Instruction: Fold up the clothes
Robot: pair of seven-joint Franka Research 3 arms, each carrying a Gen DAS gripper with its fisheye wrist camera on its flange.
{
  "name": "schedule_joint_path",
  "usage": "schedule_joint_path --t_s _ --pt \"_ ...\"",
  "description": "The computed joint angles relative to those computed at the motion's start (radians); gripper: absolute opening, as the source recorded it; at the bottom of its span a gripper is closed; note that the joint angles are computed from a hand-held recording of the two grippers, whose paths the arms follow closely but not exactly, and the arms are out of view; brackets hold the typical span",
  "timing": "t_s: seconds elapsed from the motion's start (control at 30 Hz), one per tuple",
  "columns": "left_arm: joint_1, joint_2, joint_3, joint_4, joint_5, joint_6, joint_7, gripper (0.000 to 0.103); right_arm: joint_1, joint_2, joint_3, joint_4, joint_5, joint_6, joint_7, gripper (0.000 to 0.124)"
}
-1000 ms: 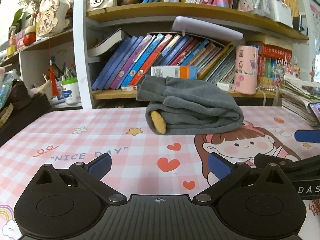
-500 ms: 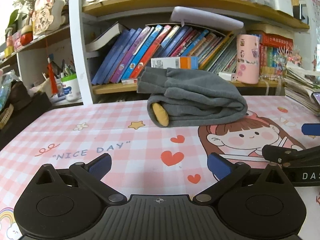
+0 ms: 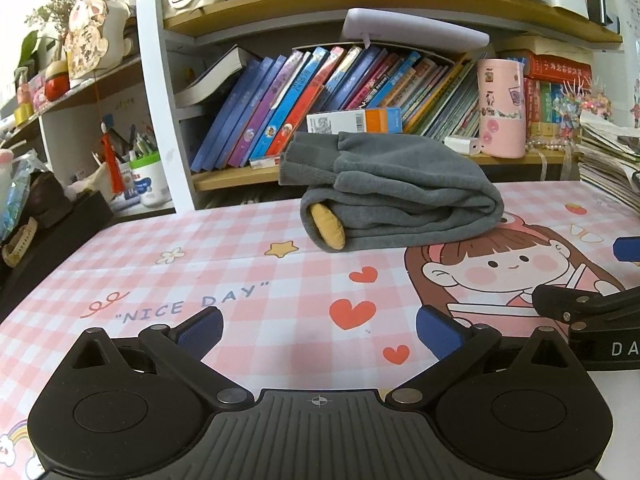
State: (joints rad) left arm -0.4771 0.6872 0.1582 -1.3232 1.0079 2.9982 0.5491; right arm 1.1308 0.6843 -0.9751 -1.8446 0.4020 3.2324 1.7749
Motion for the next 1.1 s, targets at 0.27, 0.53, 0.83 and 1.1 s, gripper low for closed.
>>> schedule_joint_path --t_s 0.27,0.53,0.83,1.1 --pt "-0.003 0.002 0.005 0.002 0.004 0.004 -0.002 0.103 -0.006 -0.003 0.007 0.003 -0.003 -0.002 -0.007 0.103" --pt "-0.01 0.002 0.015 0.002 0.02 0.013 -0.013 0.103 -0.011 -0.009 0.013 0.003 -0.009 -0.002 -0.007 0.103" --pt "-0.006 0.003 0.012 0.003 0.018 0.016 -0.011 0.103 -0.014 -0.013 0.017 0.003 -0.016 -0.005 -0.004 0.103" --pt "-0.006 0.003 0.012 0.003 0.013 0.019 -0.007 0.103 -0.017 -0.015 0.019 0.002 -0.021 -0.005 -0.002 0.103"
